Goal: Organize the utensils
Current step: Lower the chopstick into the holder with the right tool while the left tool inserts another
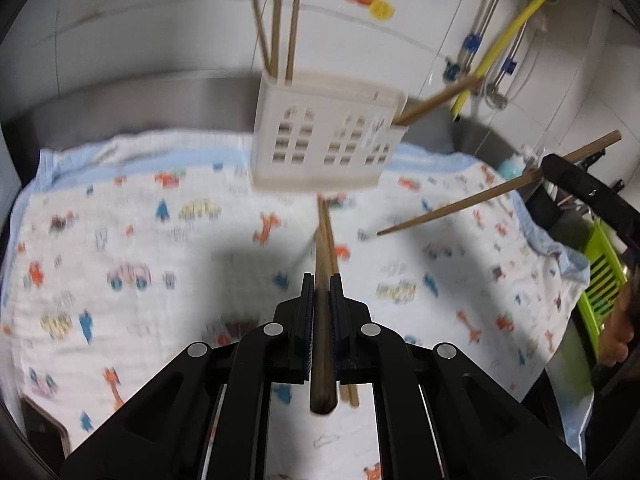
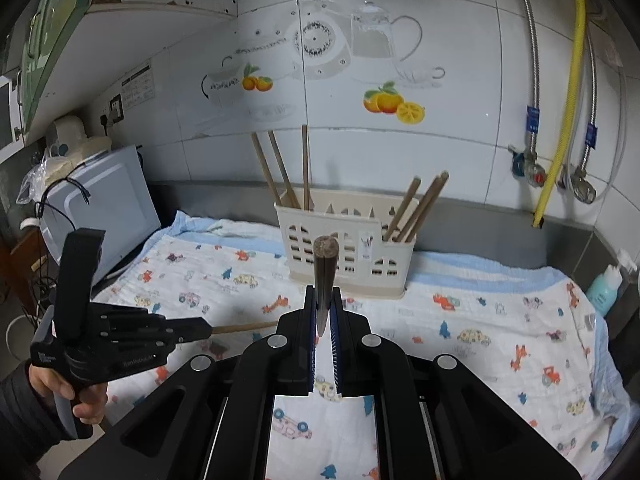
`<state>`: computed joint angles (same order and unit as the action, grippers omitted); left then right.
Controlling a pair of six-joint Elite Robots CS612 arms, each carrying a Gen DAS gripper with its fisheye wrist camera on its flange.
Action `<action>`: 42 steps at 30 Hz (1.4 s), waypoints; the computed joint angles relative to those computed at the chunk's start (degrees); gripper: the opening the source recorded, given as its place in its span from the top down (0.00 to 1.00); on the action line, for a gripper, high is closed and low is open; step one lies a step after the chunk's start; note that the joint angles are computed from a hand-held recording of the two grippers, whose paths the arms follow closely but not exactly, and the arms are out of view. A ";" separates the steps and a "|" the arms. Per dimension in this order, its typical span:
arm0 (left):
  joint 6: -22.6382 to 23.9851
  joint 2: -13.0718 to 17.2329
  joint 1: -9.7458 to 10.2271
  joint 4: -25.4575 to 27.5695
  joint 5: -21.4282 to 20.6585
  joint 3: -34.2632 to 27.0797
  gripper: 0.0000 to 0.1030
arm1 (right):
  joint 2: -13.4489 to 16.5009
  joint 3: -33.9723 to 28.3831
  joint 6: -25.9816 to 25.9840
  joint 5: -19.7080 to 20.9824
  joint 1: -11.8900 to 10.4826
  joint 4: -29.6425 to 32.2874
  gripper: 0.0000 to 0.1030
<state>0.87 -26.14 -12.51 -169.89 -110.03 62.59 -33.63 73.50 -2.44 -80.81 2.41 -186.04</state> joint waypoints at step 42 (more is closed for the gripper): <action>-2.71 10.93 -2.22 -2.99 11.75 -33.29 0.94 | 8.65 -26.56 -7.06 -4.88 -1.50 23.05 0.94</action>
